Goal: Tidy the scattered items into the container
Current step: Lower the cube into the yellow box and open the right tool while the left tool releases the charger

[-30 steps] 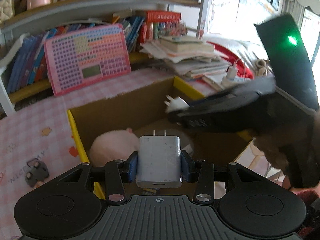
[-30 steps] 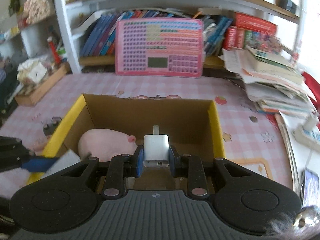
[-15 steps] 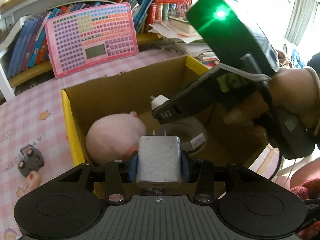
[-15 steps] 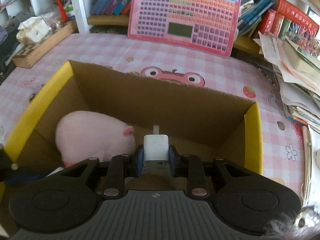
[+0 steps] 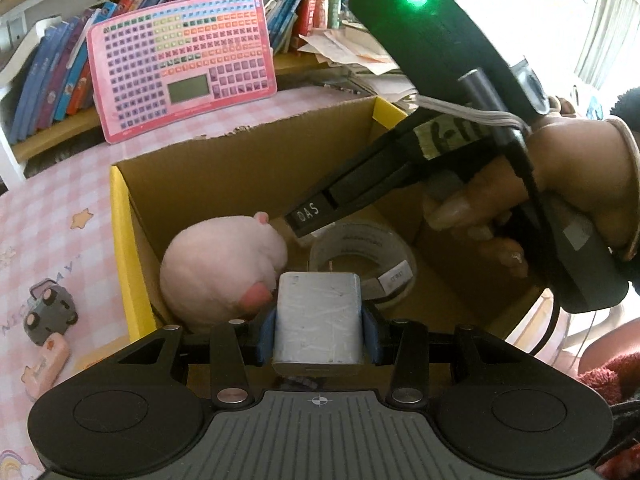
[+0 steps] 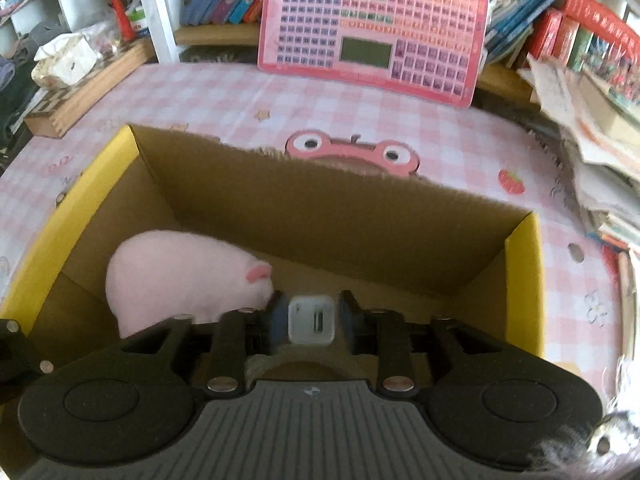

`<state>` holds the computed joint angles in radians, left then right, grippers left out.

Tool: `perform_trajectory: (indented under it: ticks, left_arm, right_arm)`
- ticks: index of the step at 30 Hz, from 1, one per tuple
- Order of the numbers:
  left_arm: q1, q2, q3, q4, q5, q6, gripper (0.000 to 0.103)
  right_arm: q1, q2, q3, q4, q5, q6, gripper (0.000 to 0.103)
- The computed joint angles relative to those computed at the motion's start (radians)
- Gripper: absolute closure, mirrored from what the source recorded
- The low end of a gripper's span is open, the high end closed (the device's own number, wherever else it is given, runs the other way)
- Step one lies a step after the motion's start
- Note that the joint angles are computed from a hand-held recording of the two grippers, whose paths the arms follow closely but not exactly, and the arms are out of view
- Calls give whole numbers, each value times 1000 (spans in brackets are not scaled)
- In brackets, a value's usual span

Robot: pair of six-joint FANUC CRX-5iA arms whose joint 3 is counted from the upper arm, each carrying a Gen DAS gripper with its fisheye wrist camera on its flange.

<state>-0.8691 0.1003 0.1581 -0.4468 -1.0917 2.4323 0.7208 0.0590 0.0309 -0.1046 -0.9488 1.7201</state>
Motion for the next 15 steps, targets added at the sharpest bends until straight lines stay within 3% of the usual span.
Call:
perform_trajectory:
  ticks: [3,15]
  left_arm:
    - [-18,-11,3,-42,0,30,46]
    - [-128,-25,53,-235,-132,187,20]
  right_arm:
    - [-1,-22,-15,-5,19,6,56]
    - [14,-156,-112,-13,90,-15,36]
